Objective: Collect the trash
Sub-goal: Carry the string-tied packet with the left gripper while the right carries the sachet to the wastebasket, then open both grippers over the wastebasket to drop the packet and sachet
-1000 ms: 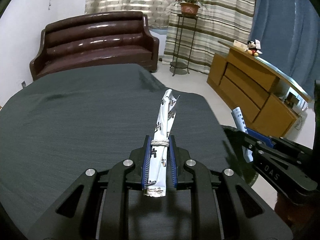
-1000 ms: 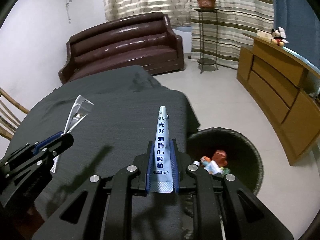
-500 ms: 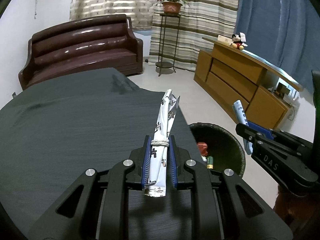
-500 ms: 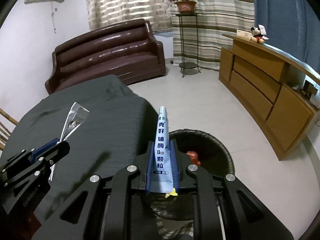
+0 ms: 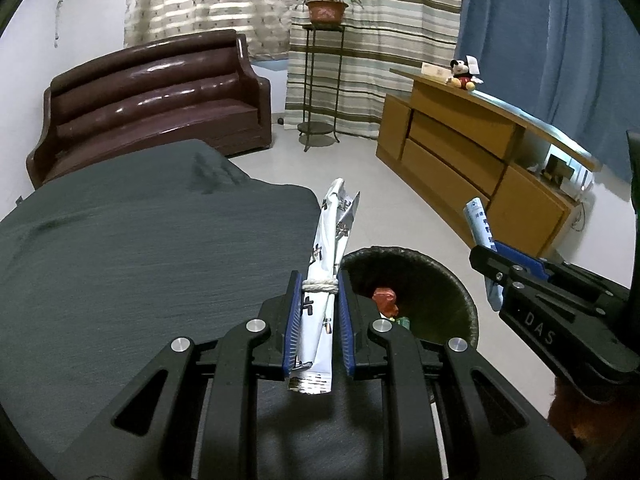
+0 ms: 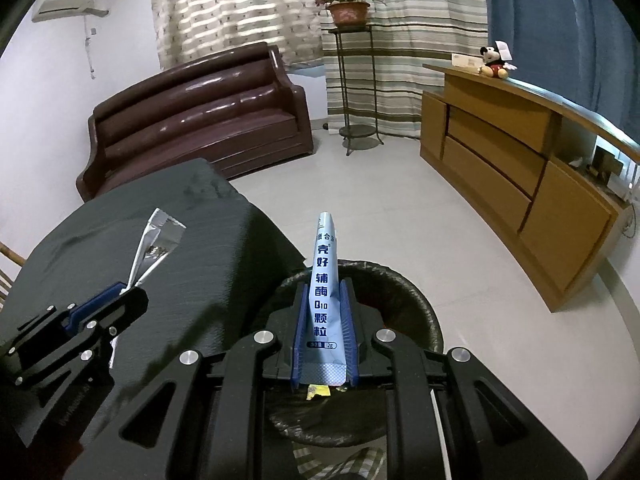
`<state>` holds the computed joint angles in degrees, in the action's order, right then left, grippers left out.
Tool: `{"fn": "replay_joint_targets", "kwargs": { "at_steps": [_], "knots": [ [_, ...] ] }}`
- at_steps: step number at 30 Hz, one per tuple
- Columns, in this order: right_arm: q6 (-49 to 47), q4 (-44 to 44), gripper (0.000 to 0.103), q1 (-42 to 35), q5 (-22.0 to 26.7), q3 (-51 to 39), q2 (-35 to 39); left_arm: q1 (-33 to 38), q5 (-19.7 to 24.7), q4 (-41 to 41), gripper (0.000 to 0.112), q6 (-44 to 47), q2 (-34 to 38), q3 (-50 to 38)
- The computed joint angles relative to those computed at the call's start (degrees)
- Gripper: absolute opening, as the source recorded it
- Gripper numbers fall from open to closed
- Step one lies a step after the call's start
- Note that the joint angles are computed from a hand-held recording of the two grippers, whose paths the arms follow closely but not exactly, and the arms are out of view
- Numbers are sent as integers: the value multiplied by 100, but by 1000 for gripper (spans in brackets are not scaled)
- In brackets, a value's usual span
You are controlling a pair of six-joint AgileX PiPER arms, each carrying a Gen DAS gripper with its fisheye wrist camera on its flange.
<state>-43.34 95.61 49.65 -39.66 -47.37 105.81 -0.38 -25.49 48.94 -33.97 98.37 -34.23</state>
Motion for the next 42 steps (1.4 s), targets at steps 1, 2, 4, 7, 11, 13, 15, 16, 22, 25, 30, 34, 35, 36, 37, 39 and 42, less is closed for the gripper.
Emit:
{"fn": "replay_joint_targets", "kwargs": {
  "at_steps": [1,2,4,7,11,13,15,16,22,25,30,34,35,36,37,39,42],
  "knots": [
    [45,-29,17,-11,10,35,-9,-10,10,24,17,-13,12,-18],
    [80,-62,17,-34,26,58,-9,-48,21,-29,17,33,38,-39],
    [106,-76,17,-76,57,50,14,-120,29,-167,17,162,92,-63],
    [161,-125,17,-142,103,78,13,-228,58,-359,17,304,143,-84],
    [197,-179,17,-228,158,112,2,-341,104,-570,17,443,212,-137],
    [223,-202,17,-256,168,130,1,-385,129,-607,17,446,216,-157],
    [234,-213,17,-285,173,139,2,-394,130,-619,17,469,222,-160],
    [246,-224,17,-301,180,153,0,-416,140,-661,17,494,222,-154],
    [348,-333,17,-424,253,196,23,-610,175,-1048,17,796,343,-225],
    [410,-403,17,-476,293,217,37,-708,186,-1266,17,957,408,-256],
    [472,-408,17,-476,267,199,86,-878,274,-1561,18,1124,559,-368],
    [648,-494,29,-505,227,216,121,-931,331,-1757,43,1142,612,-405],
    [732,-516,33,-476,189,248,126,-906,323,-1764,45,1149,614,-410],
    [773,-508,34,-454,128,269,117,-923,307,-1894,47,1278,622,-395],
    [789,-516,34,-454,120,281,113,-933,318,-1943,49,1333,629,-405],
    [799,-505,34,-446,97,296,103,-951,317,-2048,55,1422,626,-395],
    [803,-469,40,-423,19,336,53,-907,287,-2025,62,1409,606,-368]
  ]
}}
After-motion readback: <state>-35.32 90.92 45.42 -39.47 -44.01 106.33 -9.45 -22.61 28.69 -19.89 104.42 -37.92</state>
